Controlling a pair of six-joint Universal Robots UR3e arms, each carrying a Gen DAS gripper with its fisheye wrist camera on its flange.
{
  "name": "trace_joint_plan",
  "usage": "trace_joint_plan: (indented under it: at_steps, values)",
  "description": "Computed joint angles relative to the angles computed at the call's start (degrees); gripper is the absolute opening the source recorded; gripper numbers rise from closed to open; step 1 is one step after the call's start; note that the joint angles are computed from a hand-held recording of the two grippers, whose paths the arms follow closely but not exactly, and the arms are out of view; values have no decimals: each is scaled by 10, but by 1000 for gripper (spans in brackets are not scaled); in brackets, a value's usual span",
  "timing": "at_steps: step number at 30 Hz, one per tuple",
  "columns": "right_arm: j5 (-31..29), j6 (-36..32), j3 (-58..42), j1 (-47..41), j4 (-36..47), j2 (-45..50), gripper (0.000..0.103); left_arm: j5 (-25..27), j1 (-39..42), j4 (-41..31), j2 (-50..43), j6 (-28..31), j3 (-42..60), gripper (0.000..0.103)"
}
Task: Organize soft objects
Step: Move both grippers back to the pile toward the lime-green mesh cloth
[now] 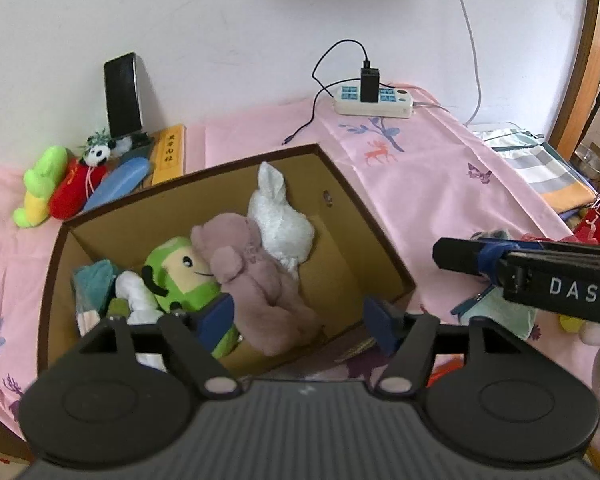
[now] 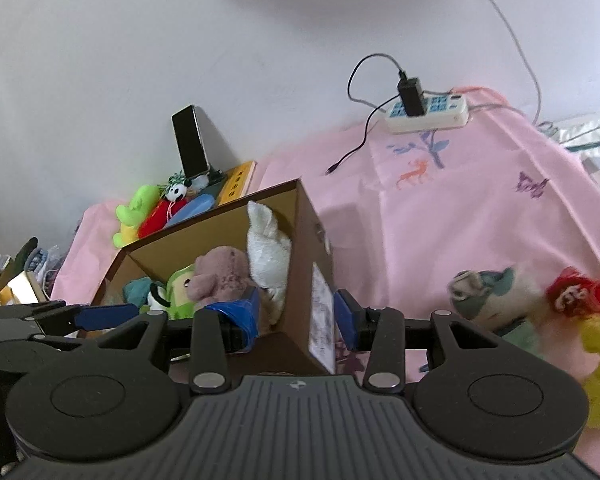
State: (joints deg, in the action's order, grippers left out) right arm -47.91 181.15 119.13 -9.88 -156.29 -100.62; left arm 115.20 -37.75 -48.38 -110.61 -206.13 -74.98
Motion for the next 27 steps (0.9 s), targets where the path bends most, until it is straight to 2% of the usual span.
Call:
trace_joint_plan:
  at_steps: [5,8,12,19,23,27]
  values:
    - [5,-16,47,-31,-19,-41,25,14,-24,-22,-29,-18,44,69]
    - [35,-15,94,-73,-45,-72,25,16,-38,-18,-41,-17,57,70]
    - [69,-62,128,-132,-1,-118,25,16,-55,-4,-59,-15,71,72]
    - [115,-174,146,-235,182,-190,25,-7,-76,65,-83,-3,56,75]
    - [125,-278,139,-280,332,-225,25,-57,-80,98,-91,8,37,76]
    - [122,-373,133,-319,475,-247,25,-134,-77,108,-106,10,31,76]
